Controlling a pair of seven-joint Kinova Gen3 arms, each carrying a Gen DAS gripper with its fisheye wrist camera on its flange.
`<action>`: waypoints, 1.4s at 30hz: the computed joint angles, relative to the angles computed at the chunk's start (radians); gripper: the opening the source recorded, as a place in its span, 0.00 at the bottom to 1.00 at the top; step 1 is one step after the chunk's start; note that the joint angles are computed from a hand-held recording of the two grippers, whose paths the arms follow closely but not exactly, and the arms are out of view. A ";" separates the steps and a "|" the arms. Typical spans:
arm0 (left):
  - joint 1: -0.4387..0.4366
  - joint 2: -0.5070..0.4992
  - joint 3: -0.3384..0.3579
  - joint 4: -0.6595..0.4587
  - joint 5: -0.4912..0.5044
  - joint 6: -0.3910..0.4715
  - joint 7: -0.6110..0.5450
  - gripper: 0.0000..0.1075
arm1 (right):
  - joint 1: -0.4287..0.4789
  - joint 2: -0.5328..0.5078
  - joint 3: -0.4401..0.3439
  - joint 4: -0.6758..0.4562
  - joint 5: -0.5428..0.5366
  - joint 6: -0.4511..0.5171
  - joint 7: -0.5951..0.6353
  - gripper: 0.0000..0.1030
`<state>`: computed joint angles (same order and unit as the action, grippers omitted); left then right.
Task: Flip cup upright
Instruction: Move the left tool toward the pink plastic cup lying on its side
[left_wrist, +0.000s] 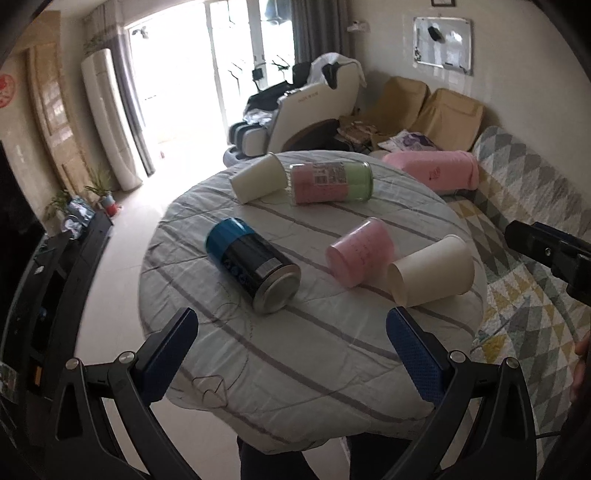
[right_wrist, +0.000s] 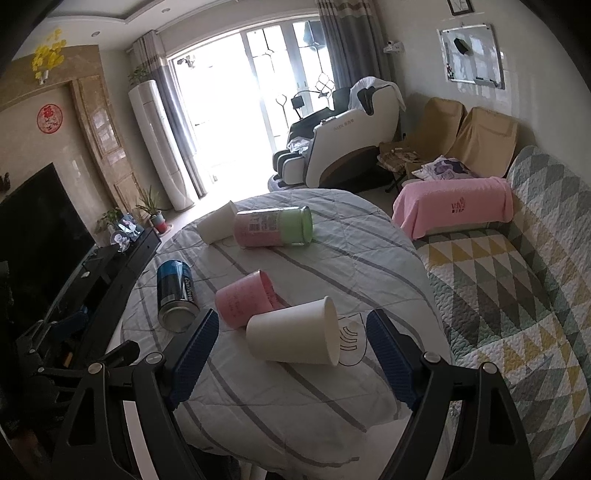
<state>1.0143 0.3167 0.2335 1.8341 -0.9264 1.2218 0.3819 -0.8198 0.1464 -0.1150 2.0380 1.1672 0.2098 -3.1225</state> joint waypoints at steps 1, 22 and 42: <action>-0.011 -0.001 -0.002 0.003 -0.004 -0.016 -0.015 0.96 | 0.009 0.007 -0.007 -0.009 -0.023 0.003 0.026 0.81; -0.833 0.030 0.384 -0.100 0.158 -0.359 -0.787 0.96 | 0.322 0.316 -0.349 -0.534 -0.486 0.313 0.617 0.81; -0.521 0.170 -0.077 -0.710 0.803 0.167 -1.396 0.96 | 0.346 0.451 -0.234 -1.066 -1.094 0.993 1.085 0.81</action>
